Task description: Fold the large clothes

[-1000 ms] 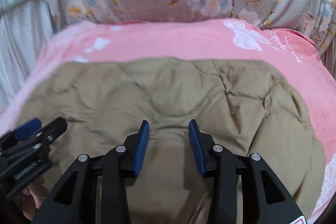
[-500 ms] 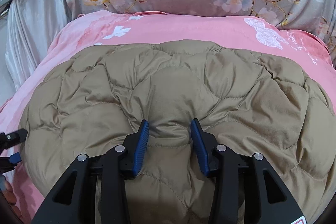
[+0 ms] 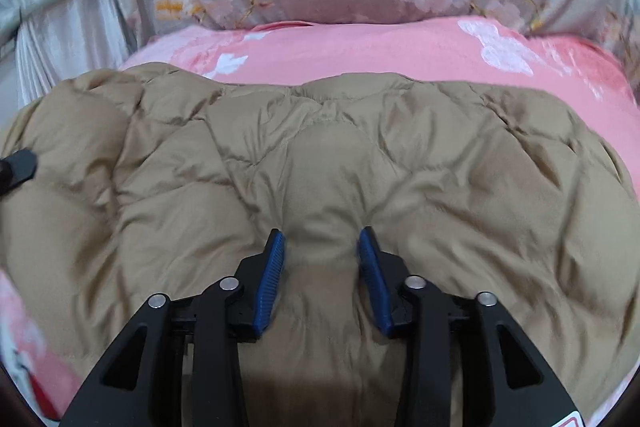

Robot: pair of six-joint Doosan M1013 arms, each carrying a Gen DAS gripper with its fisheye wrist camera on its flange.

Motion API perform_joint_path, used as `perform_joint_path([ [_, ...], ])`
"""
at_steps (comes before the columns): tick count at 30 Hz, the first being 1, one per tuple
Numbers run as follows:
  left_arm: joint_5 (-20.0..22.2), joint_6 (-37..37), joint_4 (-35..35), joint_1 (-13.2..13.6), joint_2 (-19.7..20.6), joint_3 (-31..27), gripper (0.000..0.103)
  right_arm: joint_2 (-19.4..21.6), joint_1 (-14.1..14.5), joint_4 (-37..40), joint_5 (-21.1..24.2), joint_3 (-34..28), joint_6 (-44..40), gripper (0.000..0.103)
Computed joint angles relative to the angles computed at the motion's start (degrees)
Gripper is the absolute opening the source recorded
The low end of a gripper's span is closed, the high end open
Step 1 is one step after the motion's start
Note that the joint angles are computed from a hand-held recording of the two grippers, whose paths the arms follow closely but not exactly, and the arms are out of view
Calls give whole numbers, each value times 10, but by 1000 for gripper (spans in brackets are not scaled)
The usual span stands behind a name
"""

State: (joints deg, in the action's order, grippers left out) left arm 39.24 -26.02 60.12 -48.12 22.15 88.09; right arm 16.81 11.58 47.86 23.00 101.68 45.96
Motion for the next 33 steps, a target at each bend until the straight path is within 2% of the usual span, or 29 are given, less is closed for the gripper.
perform_joint_path([
  [2,9,47,-4,-7,2,-22,14,-17,-19,55,36,18,-43,19],
  [5,15,82,3,-16,9,-47,13,-35,-42,72,80,42,-56,9],
  [8,4,124,2,-24,21,-77,13,-31,-49,83,100,50,-64,7],
  [11,-3,197,-13,-36,40,-118,13,-21,-50,108,106,51,-76,7],
  [15,-10,304,-66,-46,75,-180,13,-9,-62,162,136,50,-117,6],
  [19,-16,411,-151,-47,118,-243,12,3,-107,216,242,49,-114,3],
  [21,-3,485,-206,-49,147,-289,12,-3,-130,227,268,60,-112,1],
  [26,42,607,-308,-49,214,-387,12,-47,-182,183,222,97,-100,3],
  [30,97,695,-399,-50,276,-472,11,-78,-208,87,140,109,-31,7],
  [33,136,732,-418,-58,308,-514,11,-92,-228,20,103,107,26,8],
])
